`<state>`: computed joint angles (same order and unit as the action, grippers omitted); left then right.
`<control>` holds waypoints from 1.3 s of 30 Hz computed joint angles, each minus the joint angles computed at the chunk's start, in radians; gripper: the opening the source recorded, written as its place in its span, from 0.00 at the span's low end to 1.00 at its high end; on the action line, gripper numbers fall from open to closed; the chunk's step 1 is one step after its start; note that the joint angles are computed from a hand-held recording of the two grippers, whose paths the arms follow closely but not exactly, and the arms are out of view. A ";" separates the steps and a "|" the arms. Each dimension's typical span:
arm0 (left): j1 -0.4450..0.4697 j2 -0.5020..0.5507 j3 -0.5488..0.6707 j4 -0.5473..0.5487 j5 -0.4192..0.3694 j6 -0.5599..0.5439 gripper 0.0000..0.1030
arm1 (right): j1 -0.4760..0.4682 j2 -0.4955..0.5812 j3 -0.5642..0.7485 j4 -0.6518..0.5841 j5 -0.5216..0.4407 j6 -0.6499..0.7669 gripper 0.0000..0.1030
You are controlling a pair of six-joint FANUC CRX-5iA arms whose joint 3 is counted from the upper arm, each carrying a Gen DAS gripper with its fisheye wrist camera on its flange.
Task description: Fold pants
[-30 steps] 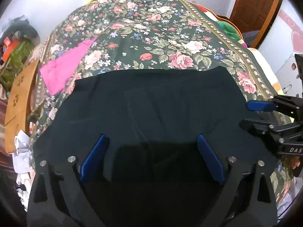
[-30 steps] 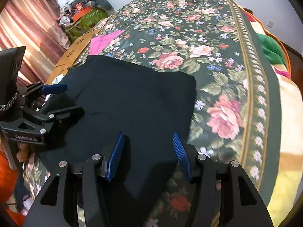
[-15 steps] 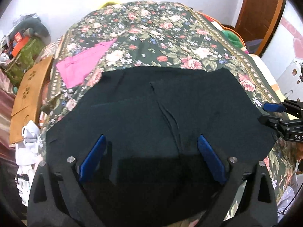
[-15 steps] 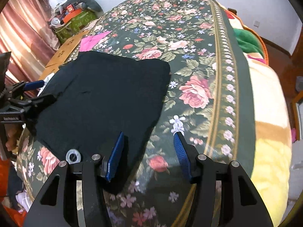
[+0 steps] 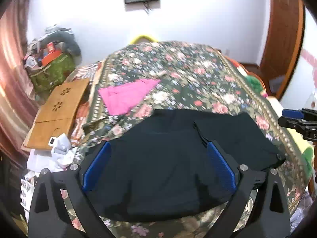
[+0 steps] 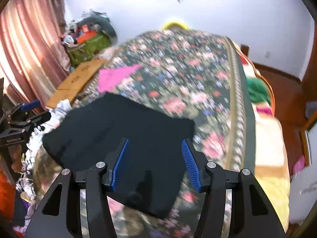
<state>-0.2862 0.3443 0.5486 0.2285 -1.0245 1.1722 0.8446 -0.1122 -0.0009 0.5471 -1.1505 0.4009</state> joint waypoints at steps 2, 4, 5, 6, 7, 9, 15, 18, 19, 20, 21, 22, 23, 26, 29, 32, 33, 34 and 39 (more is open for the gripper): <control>0.037 -0.011 -0.018 0.049 -0.002 -0.007 0.95 | 0.003 0.026 0.024 0.018 0.023 0.005 0.49; 0.068 -0.012 -0.021 0.075 -0.018 0.002 0.95 | 0.006 0.058 0.051 0.027 0.046 0.018 0.49; 0.089 -0.012 -0.023 0.081 -0.027 0.017 0.95 | 0.007 0.069 0.060 0.025 0.050 0.024 0.49; 0.102 -0.010 -0.022 0.083 -0.037 0.028 0.95 | 0.007 0.092 0.079 0.015 0.055 0.037 0.50; 0.117 -0.007 -0.021 0.086 -0.050 0.038 0.95 | 0.006 0.110 0.096 0.001 0.058 0.050 0.50; 0.152 0.007 -0.011 0.090 -0.096 0.067 0.95 | 0.001 0.142 0.129 -0.047 0.063 0.086 0.50; 0.231 0.053 -0.009 0.093 -0.237 0.163 0.95 | 0.007 0.210 0.188 -0.143 0.040 0.158 0.50; 0.267 0.066 -0.051 0.153 -0.283 0.165 0.95 | 0.011 0.239 0.212 -0.180 0.019 0.182 0.50; 0.278 0.072 -0.062 0.177 -0.298 0.170 0.95 | 0.014 0.244 0.213 -0.183 0.015 0.185 0.50; 0.293 0.080 -0.081 0.213 -0.318 0.175 0.95 | 0.017 0.246 0.210 -0.182 0.015 0.187 0.50; 0.301 0.087 -0.088 0.233 -0.332 0.178 0.95 | 0.020 0.245 0.204 -0.177 0.020 0.183 0.50; 0.308 0.096 -0.098 0.258 -0.348 0.180 0.95 | 0.023 0.244 0.201 -0.173 0.023 0.177 0.50; 0.311 0.102 -0.098 0.271 -0.359 0.181 0.95 | 0.024 0.242 0.197 -0.175 0.029 0.173 0.50; 0.324 0.129 -0.117 0.360 -0.406 0.159 0.95 | 0.028 0.252 0.208 -0.178 0.021 0.190 0.52; 0.326 0.159 -0.113 0.407 -0.431 0.157 0.95 | 0.033 0.263 0.218 -0.176 0.014 0.208 0.52; 0.325 0.186 -0.105 0.437 -0.437 0.165 0.95 | 0.033 0.268 0.225 -0.181 0.013 0.215 0.52; 0.327 0.192 -0.107 0.450 -0.437 0.167 0.96 | 0.031 0.265 0.222 -0.185 0.018 0.213 0.52; 0.328 0.199 -0.108 0.462 -0.435 0.173 0.96 | 0.031 0.263 0.218 -0.186 0.022 0.211 0.52; 0.307 0.265 -0.039 0.462 -0.400 0.199 0.95 | 0.030 0.258 0.209 -0.190 0.034 0.207 0.53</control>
